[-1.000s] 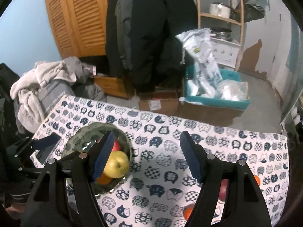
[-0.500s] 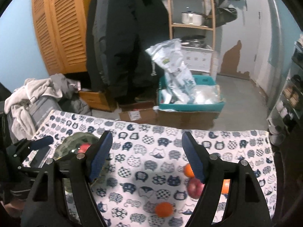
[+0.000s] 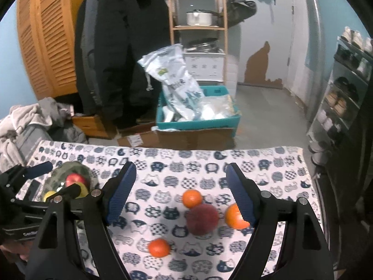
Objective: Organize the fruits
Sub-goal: 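Move both tools away from the bowl toward the remaining fruit, then grasp a large orange with the right tool while the left tool approaches a red apple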
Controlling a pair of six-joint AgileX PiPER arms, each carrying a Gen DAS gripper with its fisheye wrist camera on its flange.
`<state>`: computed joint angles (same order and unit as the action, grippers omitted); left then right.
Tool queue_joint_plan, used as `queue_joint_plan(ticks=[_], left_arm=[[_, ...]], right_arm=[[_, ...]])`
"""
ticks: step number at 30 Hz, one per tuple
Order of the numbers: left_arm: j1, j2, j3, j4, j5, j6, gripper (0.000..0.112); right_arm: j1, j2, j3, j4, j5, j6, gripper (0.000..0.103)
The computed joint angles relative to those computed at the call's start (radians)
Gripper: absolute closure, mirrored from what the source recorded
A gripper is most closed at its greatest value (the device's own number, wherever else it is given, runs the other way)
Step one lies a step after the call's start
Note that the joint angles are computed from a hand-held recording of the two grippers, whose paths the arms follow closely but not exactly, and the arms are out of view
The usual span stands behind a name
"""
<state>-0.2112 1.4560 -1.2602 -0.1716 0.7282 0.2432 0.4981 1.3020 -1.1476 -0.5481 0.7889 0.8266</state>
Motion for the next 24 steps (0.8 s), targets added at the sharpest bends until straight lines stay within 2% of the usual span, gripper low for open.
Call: queue_joint_plan(ticks=[5,14,24], left_arm=[[-0.073,0.034,-0.032,0.044,0.007,-0.061,0.025],[-0.19,0.127,-0.087,0.098,0.027,-0.155,0.025],[-0.279,0.245,-0.106,0.198,-0.001,-0.257,0.025]], right_arm=[[-0.064,-0.041,0.049,0.018,-0.009,-0.039,0.021],[-0.242,-0.087,0.126,0.169,-0.062,-0.212,0.021],[-0.427,-0.019,0.216,0.339,-0.155,-0.395,0.021]])
